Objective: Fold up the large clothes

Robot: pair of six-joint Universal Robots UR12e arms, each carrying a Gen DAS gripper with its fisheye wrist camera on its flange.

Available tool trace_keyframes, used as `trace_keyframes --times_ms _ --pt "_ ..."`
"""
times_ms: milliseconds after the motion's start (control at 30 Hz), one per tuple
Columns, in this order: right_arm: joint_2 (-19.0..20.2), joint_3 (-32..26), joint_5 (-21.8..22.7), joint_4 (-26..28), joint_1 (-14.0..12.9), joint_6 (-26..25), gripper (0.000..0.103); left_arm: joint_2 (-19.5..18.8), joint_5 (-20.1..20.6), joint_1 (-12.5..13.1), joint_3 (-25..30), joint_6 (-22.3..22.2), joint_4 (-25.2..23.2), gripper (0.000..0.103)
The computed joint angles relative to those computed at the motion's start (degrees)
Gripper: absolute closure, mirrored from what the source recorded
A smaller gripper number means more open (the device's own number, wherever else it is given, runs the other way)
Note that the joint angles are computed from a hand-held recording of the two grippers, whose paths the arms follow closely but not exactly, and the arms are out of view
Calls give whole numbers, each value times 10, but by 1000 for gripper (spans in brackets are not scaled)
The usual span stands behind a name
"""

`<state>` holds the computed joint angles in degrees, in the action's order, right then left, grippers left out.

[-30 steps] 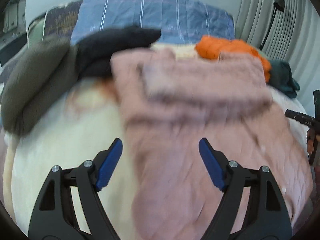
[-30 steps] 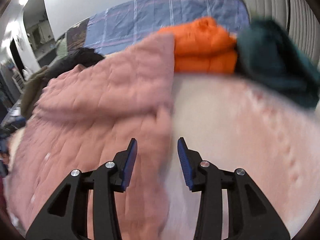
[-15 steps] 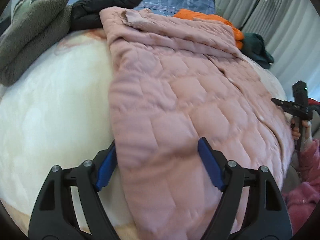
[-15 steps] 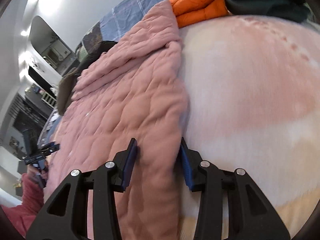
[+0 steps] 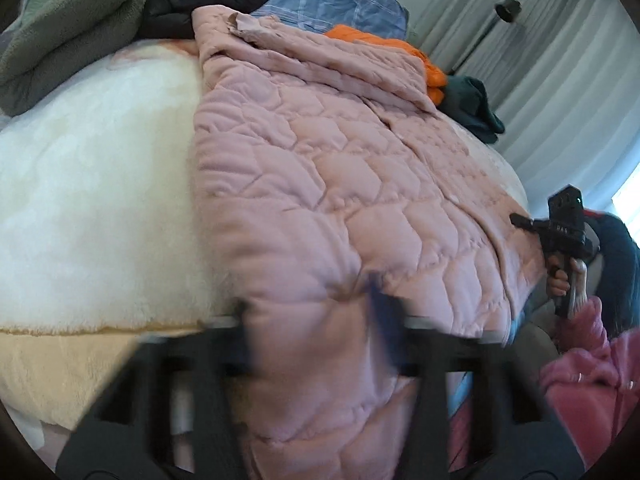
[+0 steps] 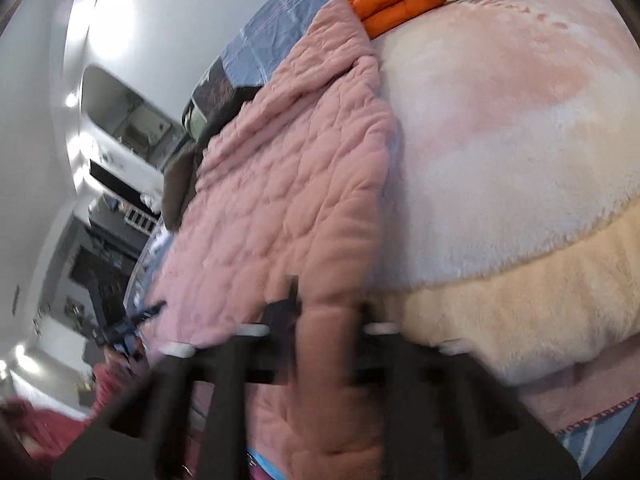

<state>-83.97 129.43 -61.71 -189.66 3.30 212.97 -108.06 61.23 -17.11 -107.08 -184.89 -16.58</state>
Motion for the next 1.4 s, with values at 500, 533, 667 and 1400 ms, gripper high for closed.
trace_keyframes --times_ms 500,533,667,1400 --pt "-95 1 -78 -161 23 13 95 67 9 -11 -28 -76 310 93" --pt "-101 3 -90 -171 26 11 95 72 12 -11 -31 -80 320 93" --pt "-102 0 -115 -182 25 1 94 74 31 -14 -32 -73 341 93" --pt "89 -155 -263 16 36 -74 93 -100 173 -20 135 -103 100 87"
